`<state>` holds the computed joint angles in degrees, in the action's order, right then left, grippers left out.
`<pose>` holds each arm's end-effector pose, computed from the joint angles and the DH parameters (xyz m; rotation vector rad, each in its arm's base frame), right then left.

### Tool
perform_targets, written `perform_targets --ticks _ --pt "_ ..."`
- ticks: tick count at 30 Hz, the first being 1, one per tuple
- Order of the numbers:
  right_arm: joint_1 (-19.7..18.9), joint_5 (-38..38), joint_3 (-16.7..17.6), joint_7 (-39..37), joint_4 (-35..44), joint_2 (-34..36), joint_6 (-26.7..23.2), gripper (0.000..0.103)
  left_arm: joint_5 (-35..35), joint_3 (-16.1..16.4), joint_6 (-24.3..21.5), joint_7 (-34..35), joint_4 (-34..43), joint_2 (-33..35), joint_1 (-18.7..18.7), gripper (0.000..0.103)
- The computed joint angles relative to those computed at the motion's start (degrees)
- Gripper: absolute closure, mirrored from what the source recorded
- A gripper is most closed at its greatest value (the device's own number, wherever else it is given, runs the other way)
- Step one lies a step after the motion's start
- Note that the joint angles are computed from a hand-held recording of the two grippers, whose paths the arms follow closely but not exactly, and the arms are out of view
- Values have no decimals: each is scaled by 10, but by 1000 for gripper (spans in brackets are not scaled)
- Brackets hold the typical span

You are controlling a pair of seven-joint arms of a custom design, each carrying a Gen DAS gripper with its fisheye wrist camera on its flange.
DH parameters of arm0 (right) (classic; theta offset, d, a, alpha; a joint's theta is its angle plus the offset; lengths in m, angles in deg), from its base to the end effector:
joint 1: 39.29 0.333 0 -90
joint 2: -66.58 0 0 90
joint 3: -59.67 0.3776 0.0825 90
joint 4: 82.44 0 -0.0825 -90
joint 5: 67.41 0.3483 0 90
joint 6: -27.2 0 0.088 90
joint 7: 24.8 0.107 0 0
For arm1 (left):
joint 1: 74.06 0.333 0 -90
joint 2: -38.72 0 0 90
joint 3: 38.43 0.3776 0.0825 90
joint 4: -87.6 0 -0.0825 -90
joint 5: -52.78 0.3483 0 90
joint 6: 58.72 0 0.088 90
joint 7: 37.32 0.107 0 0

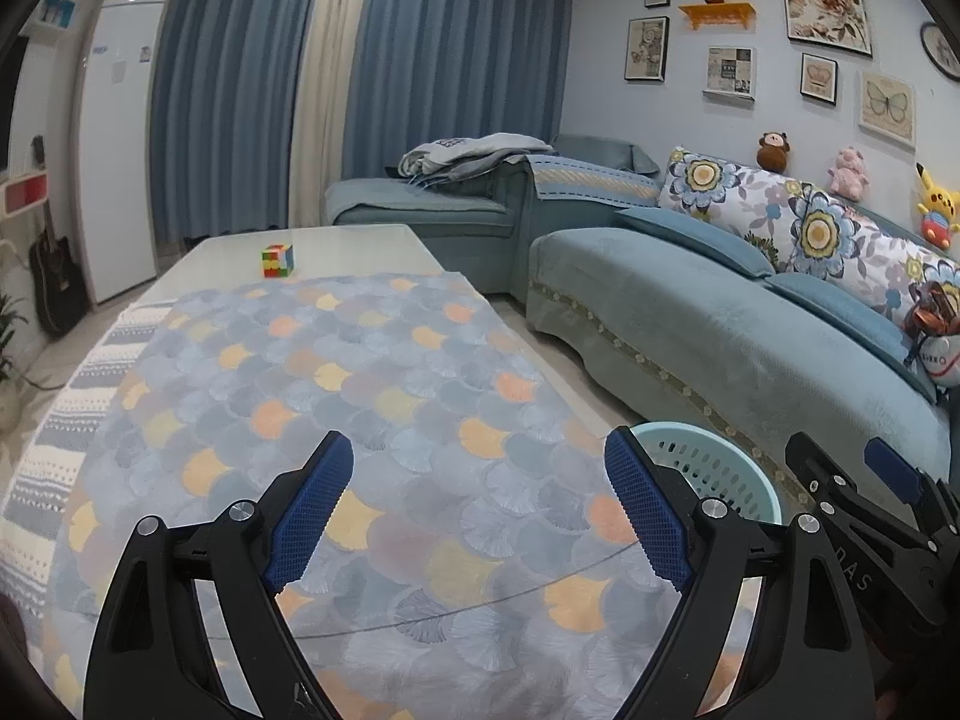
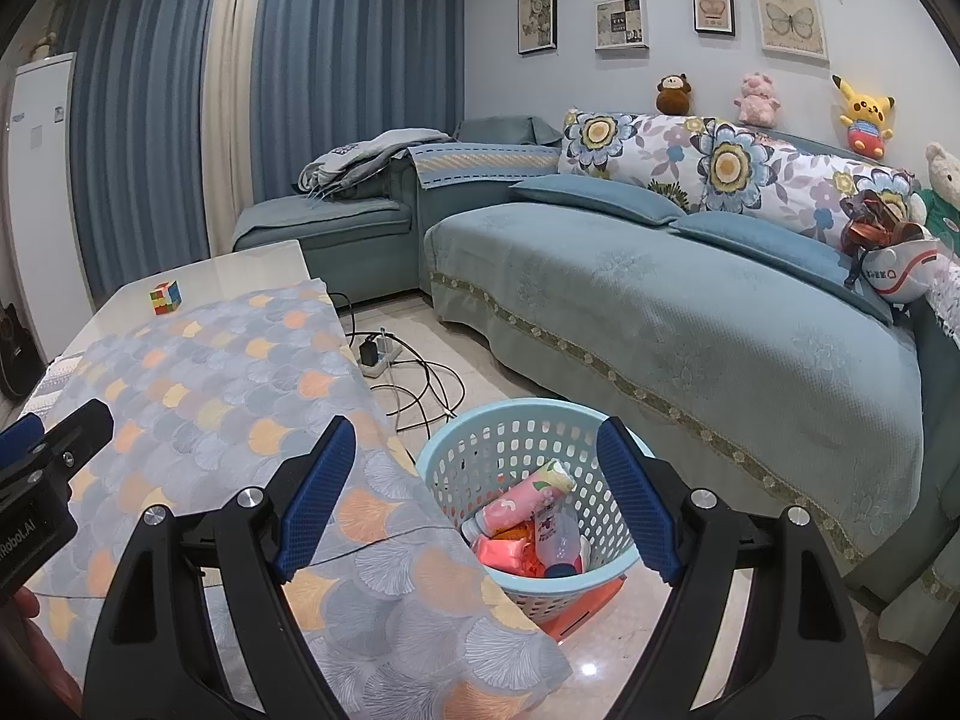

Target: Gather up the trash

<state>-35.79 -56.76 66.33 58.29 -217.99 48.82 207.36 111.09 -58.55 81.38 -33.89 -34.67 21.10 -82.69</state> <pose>0.4398 0.0713 0.6549 -1.6282 1.4326 -0.8406 0.3926 -0.2458 0.6641 -1.7961 1.2360 -0.8502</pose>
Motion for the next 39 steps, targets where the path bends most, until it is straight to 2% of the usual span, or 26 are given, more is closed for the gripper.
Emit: perform_targets --ticks 15,27,33,39 --pt "6 5 -4 -4 -1 -1 1 25 1 2 -3 8 3 -3 1 19" --pt "32 23 -27 -26 10 7 -7 25 10 -2 -18 13 8 -4 3 19" --pt "39 32 -32 -36 12 8 -9 25 5 6 0 19 3 -6 2 16" --pt "37 35 -30 -38 11 8 -9 25 17 -3 -12 14 5 -5 5 13"
